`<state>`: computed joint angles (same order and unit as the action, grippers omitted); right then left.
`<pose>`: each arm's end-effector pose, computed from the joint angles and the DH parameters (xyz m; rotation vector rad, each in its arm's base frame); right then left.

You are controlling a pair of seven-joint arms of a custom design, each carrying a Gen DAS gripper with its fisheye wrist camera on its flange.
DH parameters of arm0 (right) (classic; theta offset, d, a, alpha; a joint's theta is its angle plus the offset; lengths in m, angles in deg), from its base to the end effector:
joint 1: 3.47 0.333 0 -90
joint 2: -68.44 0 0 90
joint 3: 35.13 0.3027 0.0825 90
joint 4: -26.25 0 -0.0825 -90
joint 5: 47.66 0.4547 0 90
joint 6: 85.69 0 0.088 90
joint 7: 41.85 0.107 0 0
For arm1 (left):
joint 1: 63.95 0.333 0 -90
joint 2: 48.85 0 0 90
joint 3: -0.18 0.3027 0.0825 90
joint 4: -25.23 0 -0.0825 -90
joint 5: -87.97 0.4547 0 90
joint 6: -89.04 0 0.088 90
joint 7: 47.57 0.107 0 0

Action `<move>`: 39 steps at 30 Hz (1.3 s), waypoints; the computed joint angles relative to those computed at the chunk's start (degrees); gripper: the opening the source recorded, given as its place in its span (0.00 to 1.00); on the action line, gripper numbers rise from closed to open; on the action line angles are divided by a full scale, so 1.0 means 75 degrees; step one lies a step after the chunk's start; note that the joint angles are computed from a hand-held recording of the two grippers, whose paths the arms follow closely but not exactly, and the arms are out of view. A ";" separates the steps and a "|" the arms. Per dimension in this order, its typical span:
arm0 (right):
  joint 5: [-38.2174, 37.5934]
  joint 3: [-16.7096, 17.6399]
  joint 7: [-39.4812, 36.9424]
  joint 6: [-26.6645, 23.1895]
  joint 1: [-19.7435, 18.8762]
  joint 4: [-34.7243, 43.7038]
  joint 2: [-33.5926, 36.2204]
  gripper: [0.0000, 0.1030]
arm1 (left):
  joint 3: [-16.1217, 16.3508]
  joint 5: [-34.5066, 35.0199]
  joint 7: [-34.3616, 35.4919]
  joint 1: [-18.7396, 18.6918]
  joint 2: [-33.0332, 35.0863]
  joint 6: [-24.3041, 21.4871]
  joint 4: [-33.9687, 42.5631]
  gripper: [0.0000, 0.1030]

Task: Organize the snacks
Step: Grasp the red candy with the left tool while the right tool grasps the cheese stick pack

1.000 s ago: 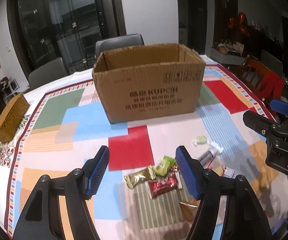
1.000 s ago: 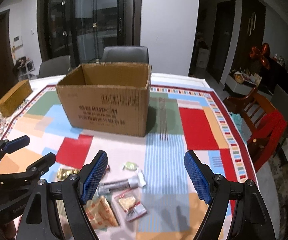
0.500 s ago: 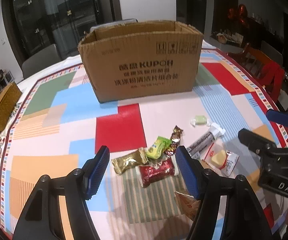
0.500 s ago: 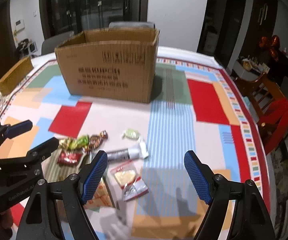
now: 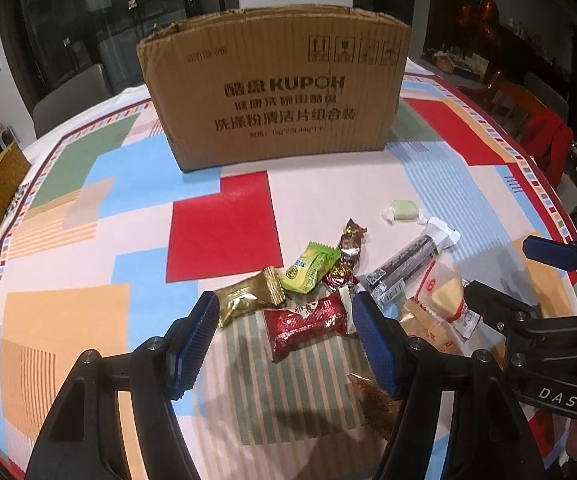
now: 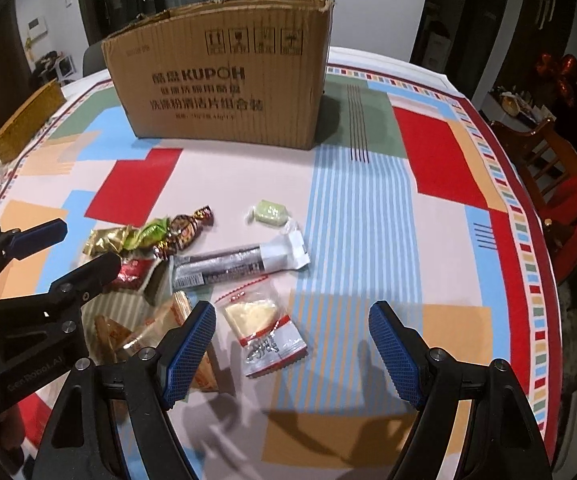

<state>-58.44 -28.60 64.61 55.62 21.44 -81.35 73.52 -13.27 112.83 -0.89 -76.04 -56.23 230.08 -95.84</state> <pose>0.5884 0.3580 0.4766 -2.2274 1.5163 -0.4298 0.5581 -0.2708 0.4797 -1.8941 1.8377 -0.5223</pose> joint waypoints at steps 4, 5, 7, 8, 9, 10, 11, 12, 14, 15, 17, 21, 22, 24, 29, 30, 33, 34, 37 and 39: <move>0.0102 -0.0001 -0.0081 -0.0090 0.0001 0.0056 0.0094 0.78 | 0.0025 -0.0147 0.0101 -0.0017 0.0097 0.0014 0.0041 0.66; 0.0123 -0.0001 -0.0105 -0.0109 0.0005 0.0069 0.0118 0.78 | 0.0030 -0.0180 0.0126 -0.0021 0.0122 0.0016 0.0052 0.66; 0.0161 -0.0003 -0.0156 -0.0175 0.0017 0.0115 0.0183 0.78 | 0.0041 -0.0267 0.0176 -0.0029 0.0161 0.0031 0.0063 0.66; 0.0177 -0.0005 -0.0178 -0.0206 0.0024 0.0139 0.0214 0.78 | 0.0049 -0.0326 0.0209 -0.0034 0.0181 0.0048 0.0065 0.66; 0.0191 -0.0009 -0.0201 -0.0237 0.0032 0.0161 0.0244 0.78 | 0.0055 -0.0378 0.0244 -0.0037 0.0207 0.0057 0.0076 0.66; 0.0202 -0.0012 -0.0224 -0.0277 0.0040 0.0186 0.0274 0.78 | 0.0067 -0.0473 0.0308 -0.0045 0.0234 0.0069 0.0081 0.66; 0.0217 -0.0018 -0.0247 -0.0304 0.0046 0.0206 0.0299 0.78 | 0.0069 -0.0513 0.0342 -0.0047 0.0260 0.0068 0.0095 0.66; 0.0231 -0.0022 -0.0270 -0.0330 0.0052 0.0224 0.0321 0.78 | 0.0072 -0.0556 0.0385 -0.0051 0.0293 0.0060 0.0111 0.66; 0.0251 -0.0029 -0.0313 -0.0390 0.0068 0.0265 0.0373 0.78 | 0.0086 -0.0695 0.0494 -0.0059 0.0371 0.0047 0.0152 0.66; 0.0256 -0.0033 -0.0327 -0.0412 0.0077 0.0282 0.0396 0.78 | 0.0091 -0.0749 0.0515 -0.0059 0.0411 0.0025 0.0171 0.66; 0.0230 -0.0046 -0.0329 -0.0459 0.0098 0.0316 0.0442 0.78 | 0.0105 -0.0865 0.0576 -0.0057 0.0480 0.0006 0.0204 0.66; 0.0218 -0.0069 -0.0333 -0.0551 0.0125 0.0400 0.0538 0.77 | 0.0115 -0.0930 0.0594 -0.0047 0.0585 -0.0044 0.0250 0.66; 0.0211 -0.0072 -0.0329 -0.0571 0.0135 0.0427 0.0565 0.77 | 0.0115 -0.0929 0.0584 -0.0045 0.0609 -0.0064 0.0265 0.66; 0.0208 -0.0081 -0.0339 -0.0606 0.0148 0.0463 0.0598 0.77 | 0.0117 -0.0917 0.0560 -0.0043 0.0655 -0.0108 0.0299 0.66; 0.0271 -0.0088 -0.0328 -0.0684 0.0174 0.0550 0.0688 0.72 | 0.0135 -0.0984 0.0564 -0.0032 0.0738 -0.0160 0.0357 0.66; 0.0295 -0.0089 -0.0323 -0.0658 0.0177 0.0539 0.0682 0.71 | 0.0133 -0.0952 0.0546 -0.0032 0.0739 -0.0152 0.0350 0.65; 0.0470 -0.0073 -0.0415 -0.0591 0.0156 0.0526 0.0686 0.65 | 0.0131 -0.0898 0.0536 -0.0034 0.0745 -0.0132 0.0348 0.64; 0.0536 -0.0068 -0.0442 -0.0566 0.0150 0.0513 0.0678 0.62 | 0.0132 -0.0894 0.0538 -0.0034 0.0741 -0.0115 0.0340 0.63; 0.0585 -0.0070 -0.0484 -0.0494 0.0154 0.0494 0.0668 0.51 | 0.0131 -0.0879 0.0563 -0.0035 0.0735 -0.0080 0.0332 0.59; 0.0623 -0.0066 -0.0511 -0.0473 0.0157 0.0498 0.0662 0.42 | 0.0130 -0.0881 0.0570 -0.0037 0.0705 -0.0051 0.0301 0.54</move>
